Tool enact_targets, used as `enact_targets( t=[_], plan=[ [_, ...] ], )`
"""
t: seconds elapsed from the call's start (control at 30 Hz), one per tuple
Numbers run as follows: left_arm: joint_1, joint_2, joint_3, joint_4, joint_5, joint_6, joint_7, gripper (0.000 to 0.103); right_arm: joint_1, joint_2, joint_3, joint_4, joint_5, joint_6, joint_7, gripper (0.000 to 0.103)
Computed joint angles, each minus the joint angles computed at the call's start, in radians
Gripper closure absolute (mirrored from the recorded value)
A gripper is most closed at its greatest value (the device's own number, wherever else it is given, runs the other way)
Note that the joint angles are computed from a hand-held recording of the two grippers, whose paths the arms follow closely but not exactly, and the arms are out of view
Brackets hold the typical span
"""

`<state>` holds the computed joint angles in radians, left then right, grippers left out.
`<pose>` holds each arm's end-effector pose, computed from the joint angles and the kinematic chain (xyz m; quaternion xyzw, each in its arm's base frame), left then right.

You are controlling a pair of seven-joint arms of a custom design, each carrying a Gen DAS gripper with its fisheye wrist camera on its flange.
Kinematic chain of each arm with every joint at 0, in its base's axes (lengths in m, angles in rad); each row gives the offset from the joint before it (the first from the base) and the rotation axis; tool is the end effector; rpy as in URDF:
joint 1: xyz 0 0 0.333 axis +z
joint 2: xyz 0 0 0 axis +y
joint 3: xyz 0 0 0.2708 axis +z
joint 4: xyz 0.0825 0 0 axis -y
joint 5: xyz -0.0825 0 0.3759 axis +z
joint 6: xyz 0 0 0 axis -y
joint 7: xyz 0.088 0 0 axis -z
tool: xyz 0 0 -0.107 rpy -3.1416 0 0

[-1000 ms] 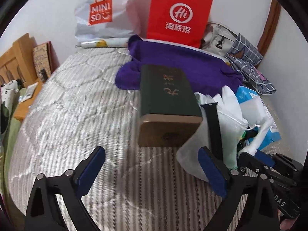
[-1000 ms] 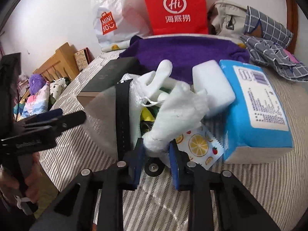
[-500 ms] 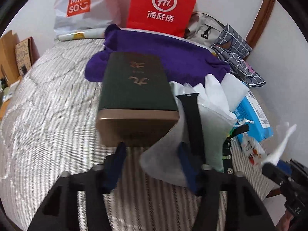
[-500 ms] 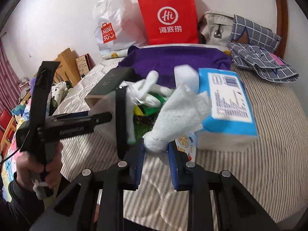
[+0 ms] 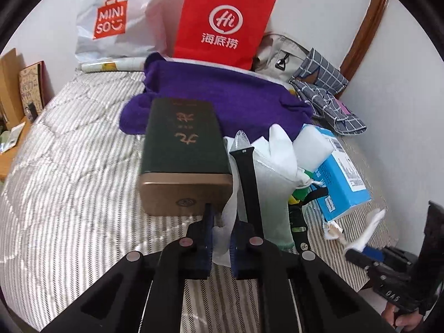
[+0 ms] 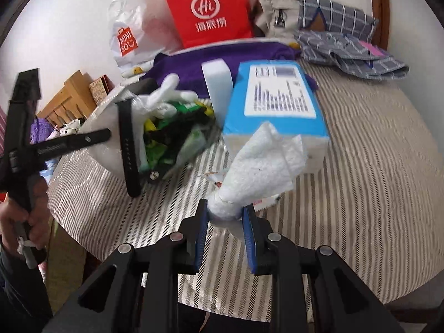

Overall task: Organize soft objects
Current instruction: 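Lift the white tissue with the right gripper while the left gripper lifts the mesh bag toward the purple towel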

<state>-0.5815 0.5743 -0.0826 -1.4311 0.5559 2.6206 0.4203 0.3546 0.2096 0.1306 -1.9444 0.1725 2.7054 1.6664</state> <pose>0.5704 -0.4463 0.3940 -0.7004 0.6235 -0.3149 0.1465 0.5589 0.2840 0.3980 -0.7562 0.5915 -0.0682 0.2714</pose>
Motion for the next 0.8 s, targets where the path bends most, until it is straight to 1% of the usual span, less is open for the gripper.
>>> enact_targets(
  t=[0.03,0.13,0.27,0.33,0.4,0.43,0.47,0.5,0.57,0.6,0.63,0.67,0.73,0.8],
  plan=[
    [-0.002,-0.016,0.005,-0.018,0.007,0.006,-0.011,0.093,-0.008,-0.001,0.012,-0.002,0.029,0.001,-0.029,0.079],
    [-0.008,-0.044,0.013,-0.039,0.034,-0.012,-0.034,0.093,-0.022,0.011,0.041,0.016,0.117,-0.021,-0.115,0.078],
    [0.005,-0.059,-0.004,-0.05,0.04,-0.036,-0.025,0.093,0.001,0.031,0.028,0.034,0.097,-0.043,-0.095,0.075],
    [0.017,-0.056,-0.02,-0.053,0.023,-0.041,-0.003,0.093,0.004,0.042,0.02,0.048,0.092,-0.072,-0.069,0.069],
    [0.023,-0.055,-0.026,-0.06,0.011,-0.043,0.005,0.093,0.002,0.047,0.018,0.052,0.101,-0.072,-0.052,0.054],
    [0.033,-0.05,-0.036,-0.061,-0.007,-0.041,0.023,0.092,0.0,0.051,0.019,0.054,0.11,-0.066,-0.045,0.049],
    [0.037,-0.046,-0.041,-0.059,-0.02,-0.044,0.034,0.09,-0.003,0.056,0.02,0.057,0.119,-0.063,-0.041,0.041],
    [0.037,-0.043,-0.041,-0.058,-0.027,-0.044,0.038,0.09,-0.006,0.061,0.022,0.063,0.128,-0.061,-0.04,0.037],
    [0.038,-0.036,-0.039,-0.057,-0.039,-0.041,0.042,0.088,-0.014,0.078,0.029,0.081,0.156,-0.062,-0.042,0.035],
    [0.039,-0.033,-0.038,-0.057,-0.044,-0.036,0.043,0.088,-0.015,0.086,0.03,0.092,0.159,-0.062,-0.039,0.032],
    [0.041,-0.032,-0.038,-0.059,-0.051,-0.029,0.046,0.085,-0.012,0.092,0.029,0.1,0.155,-0.058,-0.032,0.031],
    [0.048,-0.027,-0.041,-0.059,-0.064,-0.018,0.052,0.08,-0.005,0.098,0.025,0.108,0.143,-0.049,-0.02,0.029],
    [0.059,-0.014,-0.048,-0.049,-0.09,-0.004,0.076,0.074,-0.001,0.113,0.026,0.128,0.13,-0.041,-0.014,0.029],
    [0.06,0.002,-0.048,-0.031,-0.109,0.002,0.094,0.072,0.01,0.13,0.02,0.15,0.101,-0.041,0.003,0.031]
  ],
)
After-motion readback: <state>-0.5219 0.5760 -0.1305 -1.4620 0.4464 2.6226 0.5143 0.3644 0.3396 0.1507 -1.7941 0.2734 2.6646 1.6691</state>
